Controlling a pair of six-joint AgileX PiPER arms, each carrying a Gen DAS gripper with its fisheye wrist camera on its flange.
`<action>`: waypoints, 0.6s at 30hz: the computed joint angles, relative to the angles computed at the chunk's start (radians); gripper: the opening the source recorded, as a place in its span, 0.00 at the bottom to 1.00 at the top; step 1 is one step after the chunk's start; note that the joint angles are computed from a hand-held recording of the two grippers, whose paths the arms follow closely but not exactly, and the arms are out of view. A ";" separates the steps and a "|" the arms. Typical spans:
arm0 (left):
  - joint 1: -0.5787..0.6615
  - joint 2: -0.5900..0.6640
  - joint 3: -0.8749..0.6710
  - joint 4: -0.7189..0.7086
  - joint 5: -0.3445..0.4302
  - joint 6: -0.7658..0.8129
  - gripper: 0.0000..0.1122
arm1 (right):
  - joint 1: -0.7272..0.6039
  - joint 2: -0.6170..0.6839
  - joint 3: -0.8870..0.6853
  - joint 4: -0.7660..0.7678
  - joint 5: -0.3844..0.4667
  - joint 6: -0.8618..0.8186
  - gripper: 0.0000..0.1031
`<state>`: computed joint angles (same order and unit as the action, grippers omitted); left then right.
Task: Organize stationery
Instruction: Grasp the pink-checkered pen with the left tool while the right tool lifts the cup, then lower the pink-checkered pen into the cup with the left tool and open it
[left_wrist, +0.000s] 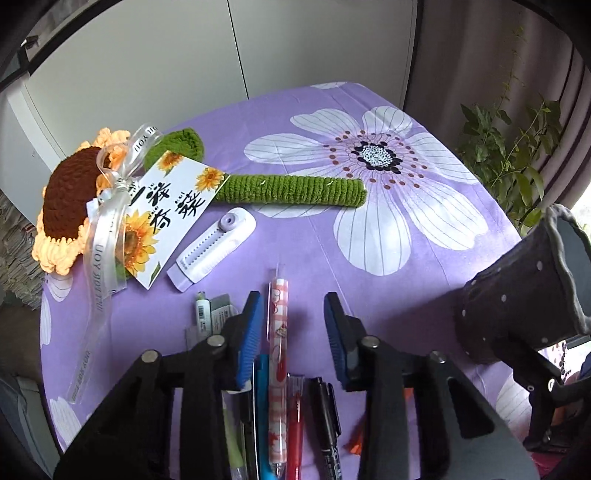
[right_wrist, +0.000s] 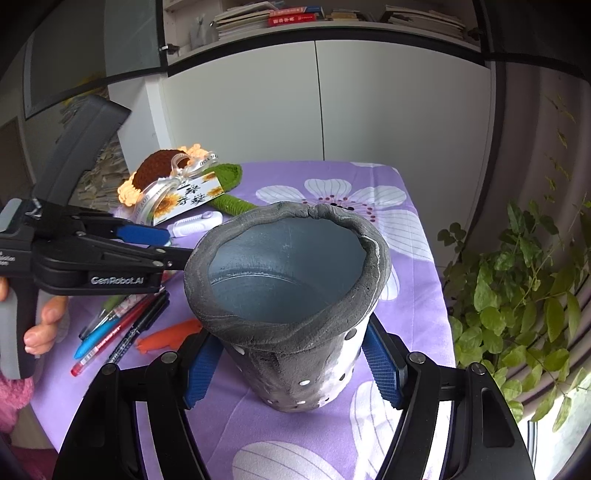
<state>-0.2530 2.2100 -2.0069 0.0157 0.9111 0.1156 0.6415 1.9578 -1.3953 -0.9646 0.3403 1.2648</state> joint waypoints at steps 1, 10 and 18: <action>0.005 0.029 -0.047 -0.003 0.036 -0.005 0.20 | -0.001 -0.001 0.001 0.001 -0.001 0.001 0.70; 0.017 0.099 -0.161 -0.020 0.116 -0.002 0.17 | 0.003 0.001 -0.004 0.005 0.007 -0.006 0.70; 0.049 -0.042 0.011 -0.112 0.010 0.041 0.07 | 0.001 0.000 0.000 0.001 0.005 -0.002 0.70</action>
<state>-0.2042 2.1683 -1.9956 -0.0961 0.9210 0.1570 0.6425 1.9573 -1.3956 -0.9639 0.3455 1.2627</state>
